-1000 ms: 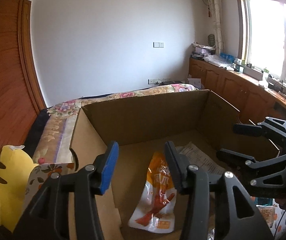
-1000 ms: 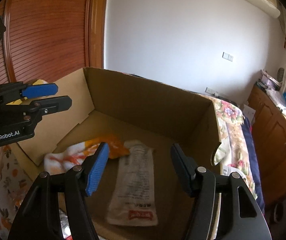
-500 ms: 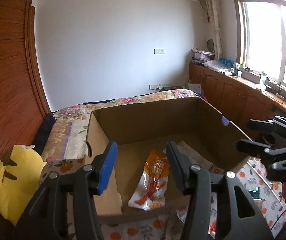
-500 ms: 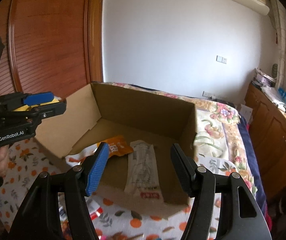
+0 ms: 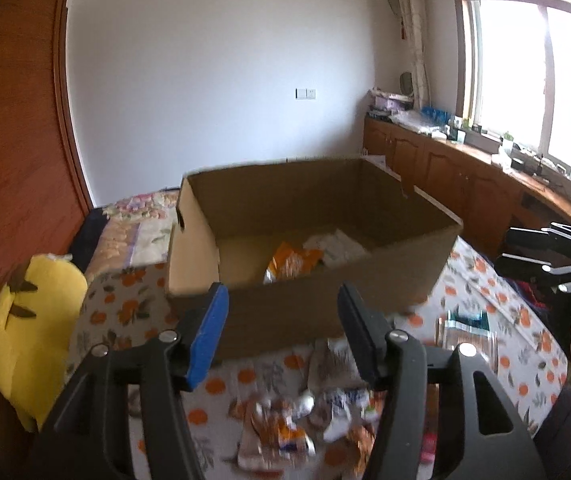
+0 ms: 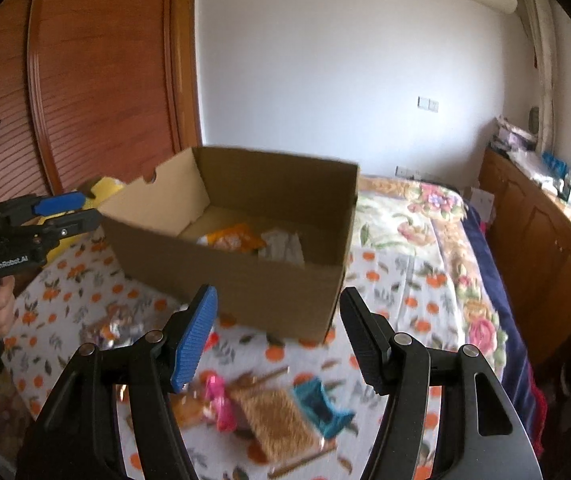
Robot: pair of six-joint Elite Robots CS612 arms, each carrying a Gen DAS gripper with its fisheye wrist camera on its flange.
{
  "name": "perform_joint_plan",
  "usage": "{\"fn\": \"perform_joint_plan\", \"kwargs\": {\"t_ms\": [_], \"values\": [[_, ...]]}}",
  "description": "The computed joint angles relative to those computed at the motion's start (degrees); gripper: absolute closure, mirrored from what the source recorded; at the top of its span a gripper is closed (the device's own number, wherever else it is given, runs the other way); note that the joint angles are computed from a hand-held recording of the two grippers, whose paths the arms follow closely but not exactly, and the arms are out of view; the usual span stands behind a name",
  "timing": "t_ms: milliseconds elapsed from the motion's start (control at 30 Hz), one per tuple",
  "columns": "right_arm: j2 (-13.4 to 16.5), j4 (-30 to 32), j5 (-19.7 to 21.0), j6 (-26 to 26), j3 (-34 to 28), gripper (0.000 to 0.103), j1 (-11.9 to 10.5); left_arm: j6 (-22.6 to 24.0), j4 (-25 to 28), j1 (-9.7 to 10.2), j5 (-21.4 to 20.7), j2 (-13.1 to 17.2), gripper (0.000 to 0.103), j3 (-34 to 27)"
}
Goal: Organize snacks
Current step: 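Withdraw both tools from the box back toward the snack pile, then grasp the silver-orange snack pouch with the left tool while the right tool grasps the grain bar packet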
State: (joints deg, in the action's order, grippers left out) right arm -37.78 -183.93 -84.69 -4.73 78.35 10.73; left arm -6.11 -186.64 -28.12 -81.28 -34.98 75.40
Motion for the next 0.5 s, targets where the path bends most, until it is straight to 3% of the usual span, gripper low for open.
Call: {"fn": "perform_joint_plan", "kwargs": {"t_ms": [500], "values": [[2.45, 6.75, 1.32, 0.63, 1.21, 0.038, -0.93, -5.17, 6.2, 0.13, -1.09, 1.16, 0.045, 2.86]]}}
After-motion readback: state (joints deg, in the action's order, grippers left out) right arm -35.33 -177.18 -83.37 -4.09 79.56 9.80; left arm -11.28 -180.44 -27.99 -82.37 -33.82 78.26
